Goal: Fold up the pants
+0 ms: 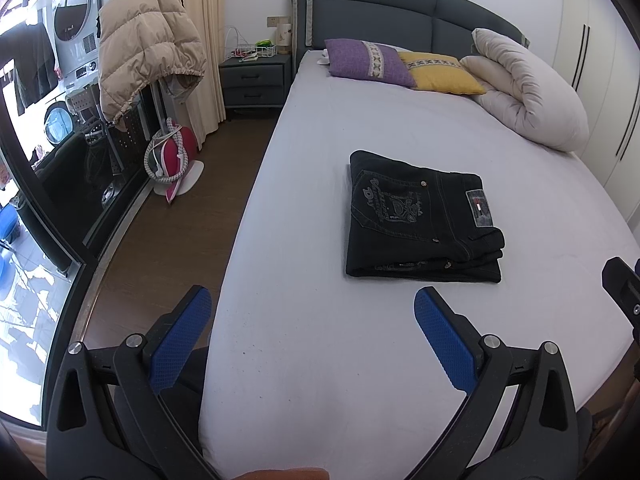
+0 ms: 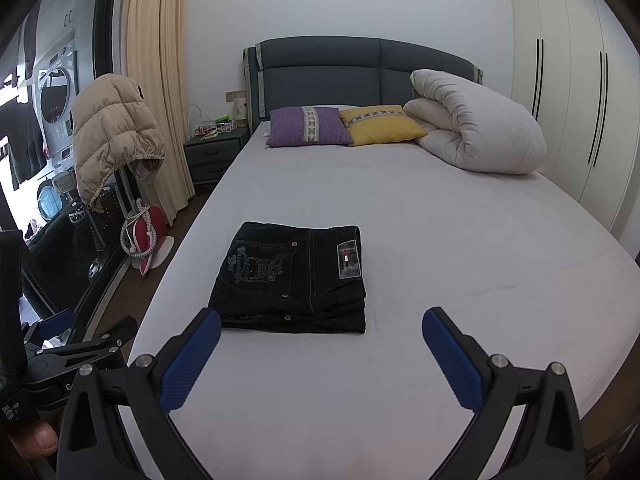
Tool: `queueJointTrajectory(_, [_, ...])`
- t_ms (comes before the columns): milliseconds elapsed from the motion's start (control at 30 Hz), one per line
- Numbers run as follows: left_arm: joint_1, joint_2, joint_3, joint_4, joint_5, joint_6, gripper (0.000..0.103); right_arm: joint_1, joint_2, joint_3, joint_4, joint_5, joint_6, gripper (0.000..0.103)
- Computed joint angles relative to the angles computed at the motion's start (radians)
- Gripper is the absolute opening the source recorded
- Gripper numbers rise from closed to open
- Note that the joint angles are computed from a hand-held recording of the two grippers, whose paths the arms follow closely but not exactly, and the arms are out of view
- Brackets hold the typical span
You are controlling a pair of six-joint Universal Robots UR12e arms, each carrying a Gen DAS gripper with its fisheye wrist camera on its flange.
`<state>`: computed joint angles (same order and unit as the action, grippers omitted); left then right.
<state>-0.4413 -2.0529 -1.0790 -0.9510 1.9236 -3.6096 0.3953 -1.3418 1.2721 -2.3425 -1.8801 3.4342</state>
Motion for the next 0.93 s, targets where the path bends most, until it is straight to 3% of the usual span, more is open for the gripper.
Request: queueJointTrajectory(933, [0.006, 0.004, -0.014, 0.013, -0.024, 0.019, 0.103, 0.0, -0.007, 0.022, -0.006, 0.006, 0.0, 0.103])
